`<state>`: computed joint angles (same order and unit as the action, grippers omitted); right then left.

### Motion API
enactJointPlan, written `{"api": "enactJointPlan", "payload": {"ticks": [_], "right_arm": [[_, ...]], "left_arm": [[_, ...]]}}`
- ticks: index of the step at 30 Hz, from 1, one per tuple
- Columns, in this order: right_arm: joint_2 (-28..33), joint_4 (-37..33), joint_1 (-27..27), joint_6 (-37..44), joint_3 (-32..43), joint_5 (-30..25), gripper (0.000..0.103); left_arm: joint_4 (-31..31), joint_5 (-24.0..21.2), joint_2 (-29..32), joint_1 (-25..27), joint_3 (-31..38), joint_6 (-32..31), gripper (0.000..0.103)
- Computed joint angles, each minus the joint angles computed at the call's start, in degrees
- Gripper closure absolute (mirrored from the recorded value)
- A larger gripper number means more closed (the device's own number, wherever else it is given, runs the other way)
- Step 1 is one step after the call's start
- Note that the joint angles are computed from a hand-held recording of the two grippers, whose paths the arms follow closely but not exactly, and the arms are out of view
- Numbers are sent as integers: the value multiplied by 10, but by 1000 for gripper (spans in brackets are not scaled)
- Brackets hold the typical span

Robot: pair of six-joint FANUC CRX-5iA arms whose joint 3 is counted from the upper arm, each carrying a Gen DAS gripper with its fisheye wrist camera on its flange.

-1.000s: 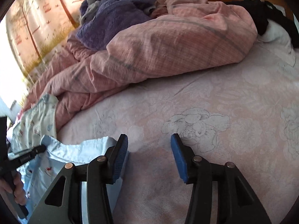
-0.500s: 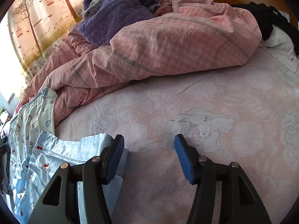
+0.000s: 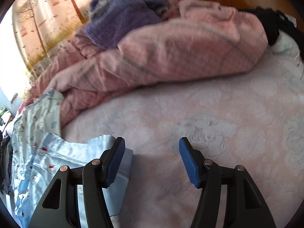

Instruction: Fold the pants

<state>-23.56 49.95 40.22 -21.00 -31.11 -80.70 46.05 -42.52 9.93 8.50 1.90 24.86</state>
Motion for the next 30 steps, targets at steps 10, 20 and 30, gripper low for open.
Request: {"api": "enactJointPlan", "payload": {"ticks": [10, 20, 30], "right_arm": [[101, 52, 13, 143, 158, 186, 42], [330, -173, -58, 488, 416, 272, 58], [416, -200, -82, 630, 464, 193, 61]], "left_arm": [[140, 109, 36, -17, -56, -77, 26], [212, 125, 25, -26, -90, -149, 27], [185, 126, 30, -26, -81, -132, 27]]}}
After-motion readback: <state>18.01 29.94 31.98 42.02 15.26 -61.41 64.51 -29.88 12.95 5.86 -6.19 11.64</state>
